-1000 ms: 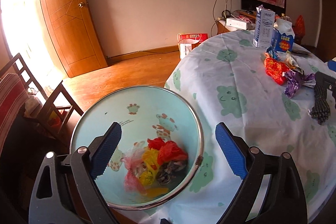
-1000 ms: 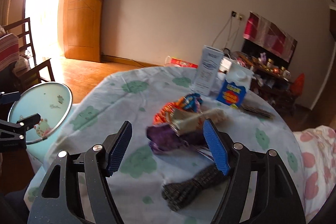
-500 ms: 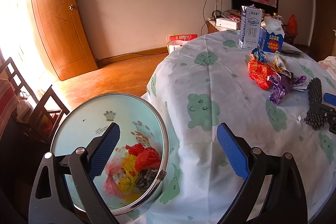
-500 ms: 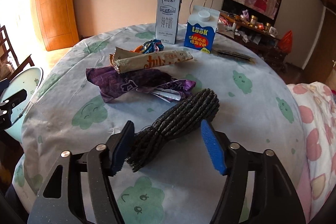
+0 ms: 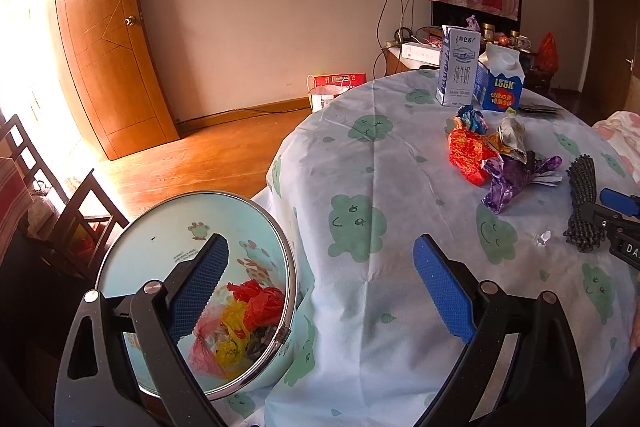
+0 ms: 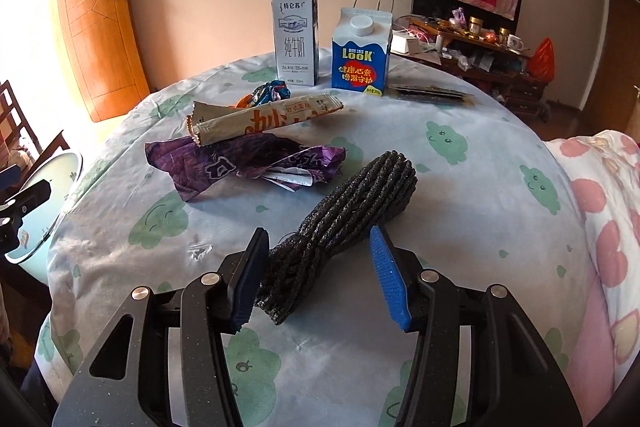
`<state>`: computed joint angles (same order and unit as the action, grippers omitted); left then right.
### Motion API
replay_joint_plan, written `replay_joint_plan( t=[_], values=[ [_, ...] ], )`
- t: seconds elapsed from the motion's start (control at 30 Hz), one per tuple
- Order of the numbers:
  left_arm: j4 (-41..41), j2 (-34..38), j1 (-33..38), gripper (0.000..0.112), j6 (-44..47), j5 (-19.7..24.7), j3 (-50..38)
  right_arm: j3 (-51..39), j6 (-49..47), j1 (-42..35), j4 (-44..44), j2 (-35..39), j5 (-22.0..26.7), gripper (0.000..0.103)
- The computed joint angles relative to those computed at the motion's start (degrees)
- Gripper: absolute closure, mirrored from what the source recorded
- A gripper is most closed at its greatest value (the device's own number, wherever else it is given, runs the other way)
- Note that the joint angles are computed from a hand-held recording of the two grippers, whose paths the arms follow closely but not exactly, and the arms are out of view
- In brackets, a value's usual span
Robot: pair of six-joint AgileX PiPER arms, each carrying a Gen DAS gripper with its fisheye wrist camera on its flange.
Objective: Collect trash
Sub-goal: 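Move the open right tool down around the black knitted rope bundle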
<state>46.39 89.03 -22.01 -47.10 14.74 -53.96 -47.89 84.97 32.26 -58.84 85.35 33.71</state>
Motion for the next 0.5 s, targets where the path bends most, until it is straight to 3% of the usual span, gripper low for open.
replay_joint_plan(
  t=[0.1,0.5],
  values=[
    [1.0,-0.1,0.0,0.020,-0.4,0.0,0.1,-0.6,-1.2,-0.8,1.5,0.4,-0.4,0.054],
    [-11.3,-3.6,4.1,0.020,11.6,-2.1,1.5,-0.1,-0.9,-2.6,1.5,0.7,-2.4,0.055]
  ],
)
